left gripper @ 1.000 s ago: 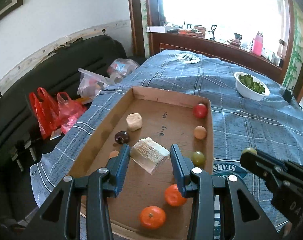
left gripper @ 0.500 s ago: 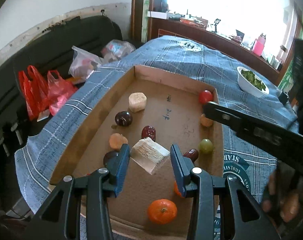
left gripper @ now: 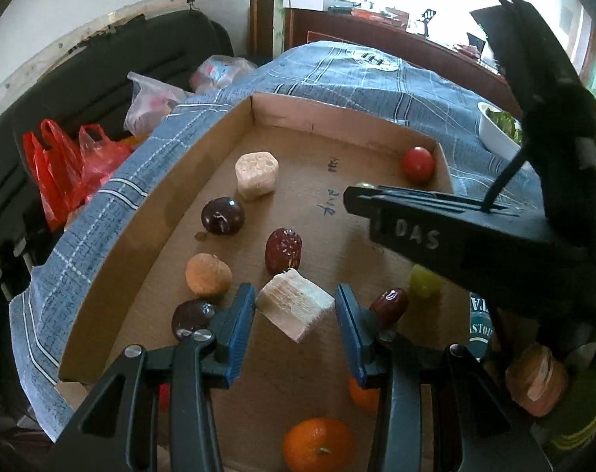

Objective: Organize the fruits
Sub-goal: 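Open the left gripper releasing the cube while the right gripper releases the grape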

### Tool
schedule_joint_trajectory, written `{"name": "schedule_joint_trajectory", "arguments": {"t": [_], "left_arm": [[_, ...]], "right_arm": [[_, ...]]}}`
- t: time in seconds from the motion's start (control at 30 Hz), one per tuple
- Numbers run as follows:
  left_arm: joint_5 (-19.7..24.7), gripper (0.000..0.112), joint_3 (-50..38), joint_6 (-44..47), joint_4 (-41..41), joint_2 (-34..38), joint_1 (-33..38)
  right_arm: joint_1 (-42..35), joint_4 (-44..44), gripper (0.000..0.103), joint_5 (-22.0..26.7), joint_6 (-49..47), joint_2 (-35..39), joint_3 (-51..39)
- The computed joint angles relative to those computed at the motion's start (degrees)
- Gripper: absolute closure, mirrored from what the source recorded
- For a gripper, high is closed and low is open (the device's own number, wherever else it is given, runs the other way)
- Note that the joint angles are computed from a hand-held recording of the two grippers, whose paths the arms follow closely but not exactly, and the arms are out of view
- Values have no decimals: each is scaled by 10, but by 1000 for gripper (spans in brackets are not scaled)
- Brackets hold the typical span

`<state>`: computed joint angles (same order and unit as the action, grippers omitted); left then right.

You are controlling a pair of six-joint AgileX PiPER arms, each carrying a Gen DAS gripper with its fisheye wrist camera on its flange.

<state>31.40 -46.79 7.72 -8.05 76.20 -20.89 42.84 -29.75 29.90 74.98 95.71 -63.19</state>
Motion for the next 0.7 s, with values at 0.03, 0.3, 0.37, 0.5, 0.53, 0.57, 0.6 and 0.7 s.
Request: {"name": "schedule_joint_trajectory", "arguments": {"t": [0.03,0.3,0.37,0.5,0.53,0.57,0.6,0.7], "left_arm": [[2,70,-1,2,-2,0,2],[14,64,1,52,-52,-1,33],[15,64,6,48,-49,-12,34],[12,61,18,9,-16,-43,27],[12,57,23,3,-11,-55,27],[14,57,27,1,-9,-65,27],[15,56,30,1,-8,-73,28],[18,53,42,-4,3,-103,27]], "right_arm": [[4,-6,78,11,-5,5,-8],[12,-7,76,38,-28,17,-25],[16,-15,67,45,-24,18,-28],[24,-32,65,41,-8,3,-14],[26,-37,65,41,-3,-1,-11],[29,-41,64,40,0,-7,-7],[31,-42,64,38,0,-13,-2],[38,-37,64,31,-15,-30,9]]}}
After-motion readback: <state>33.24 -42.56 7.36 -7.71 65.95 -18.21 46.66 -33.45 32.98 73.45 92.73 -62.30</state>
